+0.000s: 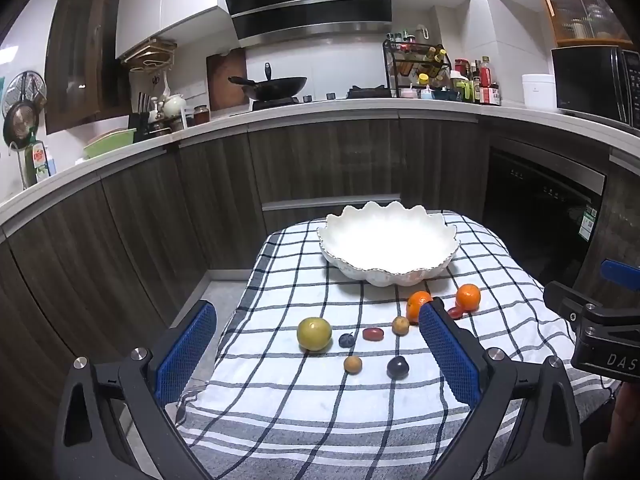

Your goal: Organize fruits

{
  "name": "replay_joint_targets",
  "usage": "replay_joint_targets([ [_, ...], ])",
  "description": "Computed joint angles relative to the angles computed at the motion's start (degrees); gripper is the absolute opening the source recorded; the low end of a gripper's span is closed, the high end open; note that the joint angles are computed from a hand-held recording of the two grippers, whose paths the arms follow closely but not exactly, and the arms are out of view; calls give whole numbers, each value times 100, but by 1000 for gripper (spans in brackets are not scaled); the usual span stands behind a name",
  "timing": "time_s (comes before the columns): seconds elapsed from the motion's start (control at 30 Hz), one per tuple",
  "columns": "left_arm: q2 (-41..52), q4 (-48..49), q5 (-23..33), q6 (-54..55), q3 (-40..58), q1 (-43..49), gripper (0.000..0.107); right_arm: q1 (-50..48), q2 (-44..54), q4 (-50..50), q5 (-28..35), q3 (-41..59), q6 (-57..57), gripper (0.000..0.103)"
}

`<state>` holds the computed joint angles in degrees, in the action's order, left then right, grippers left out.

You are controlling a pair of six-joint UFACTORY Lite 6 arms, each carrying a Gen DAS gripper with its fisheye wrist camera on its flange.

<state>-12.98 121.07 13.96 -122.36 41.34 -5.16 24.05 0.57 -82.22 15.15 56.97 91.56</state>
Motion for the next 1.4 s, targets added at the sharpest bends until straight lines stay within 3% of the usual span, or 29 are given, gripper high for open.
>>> replay_joint_targets([
  [0.23, 125, 670, -186, -560, 91, 170, 103, -14, -43, 15, 15, -33, -19, 103],
  [0.33, 66, -38, 25, 45, 32, -51, 103, -38, -47, -64, -19, -49, 42, 103],
  [0.47, 135, 269, 38, -241, 53, -18, 103, -24, 5, -241, -11, -52, 246, 103],
  [0.63, 54, -267, 35, 264, 57, -92, 103, -24, -64, 7, -23, -52, -23, 103],
  [1.4, -55, -262, 1, 255, -6, -90, 103, -22, -115, -95, -24, -88, 98, 103],
])
